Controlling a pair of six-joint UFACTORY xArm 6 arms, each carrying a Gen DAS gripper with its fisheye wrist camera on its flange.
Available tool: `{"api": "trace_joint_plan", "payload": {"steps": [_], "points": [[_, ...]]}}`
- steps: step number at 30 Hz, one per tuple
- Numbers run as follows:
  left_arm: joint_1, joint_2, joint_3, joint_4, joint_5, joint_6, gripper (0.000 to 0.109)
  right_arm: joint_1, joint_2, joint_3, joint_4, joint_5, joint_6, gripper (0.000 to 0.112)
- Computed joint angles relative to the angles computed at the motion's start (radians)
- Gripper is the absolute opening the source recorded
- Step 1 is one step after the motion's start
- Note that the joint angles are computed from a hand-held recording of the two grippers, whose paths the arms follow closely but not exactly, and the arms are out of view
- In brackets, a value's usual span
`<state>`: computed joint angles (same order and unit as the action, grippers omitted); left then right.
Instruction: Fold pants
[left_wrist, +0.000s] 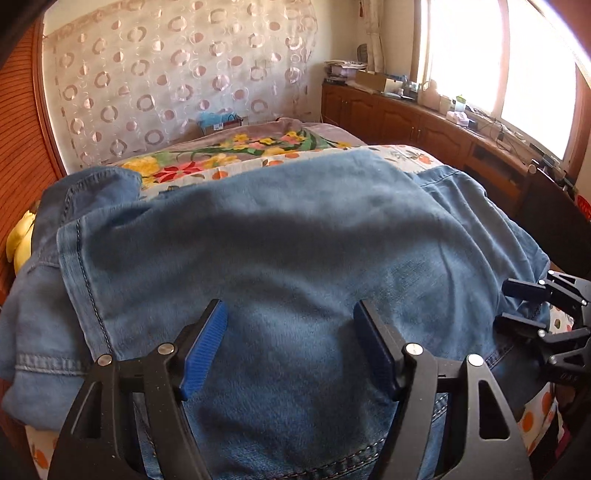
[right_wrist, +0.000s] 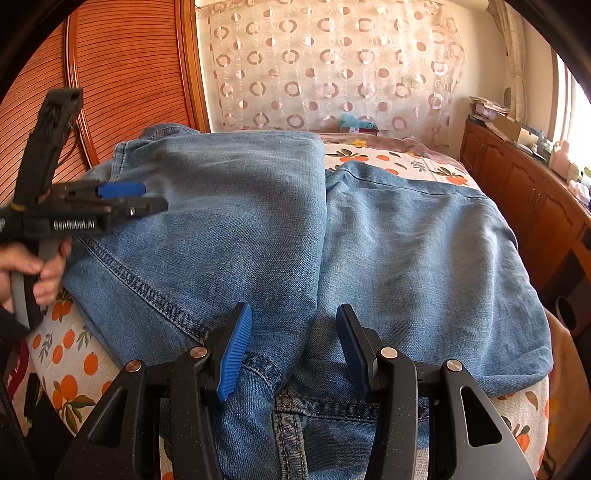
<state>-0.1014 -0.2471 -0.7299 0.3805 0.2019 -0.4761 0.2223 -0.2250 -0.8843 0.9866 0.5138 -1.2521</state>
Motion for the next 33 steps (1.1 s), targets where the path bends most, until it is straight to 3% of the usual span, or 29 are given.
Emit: {"api": "trace_joint_plan", "payload": {"steps": [3,10,16,20,26,29,33], "points": [[0.009,-0.009,0.024,0.070,-0.037,-0.084,0.072,0.000,0.000,0.000,-0.001,-0.001,0.002,0.049],[0.009,-0.016,0.026,0.058,-0.035,-0.102,0.072,-0.009,0.005,-0.005,0.003,0.015,-0.003,0.050],[0.024,-0.039,0.019,0.386,-0.007,-0.393,0.072,-0.078,-0.006,-0.019,0.012,0.074,-0.023,0.050],[0.042,-0.062,0.025,0.545,-0.019,-0.544,0.072,-0.171,-0.004,-0.028,0.013,0.062,-0.057,0.050],[0.061,-0.108,0.027,0.891,-0.022,-0.878,0.072,-0.308,0.084,-0.092,-0.057,0.013,-0.034,0.050],[0.061,-0.122,0.026,0.978,-0.010,-0.965,0.072,-0.356,0.130,-0.136,-0.086,0.032,-0.036,0.050],[0.059,-0.114,0.018,0.989,-0.007,-0.980,0.072,-0.384,0.198,-0.195,-0.157,0.051,0.036,0.050]]}}
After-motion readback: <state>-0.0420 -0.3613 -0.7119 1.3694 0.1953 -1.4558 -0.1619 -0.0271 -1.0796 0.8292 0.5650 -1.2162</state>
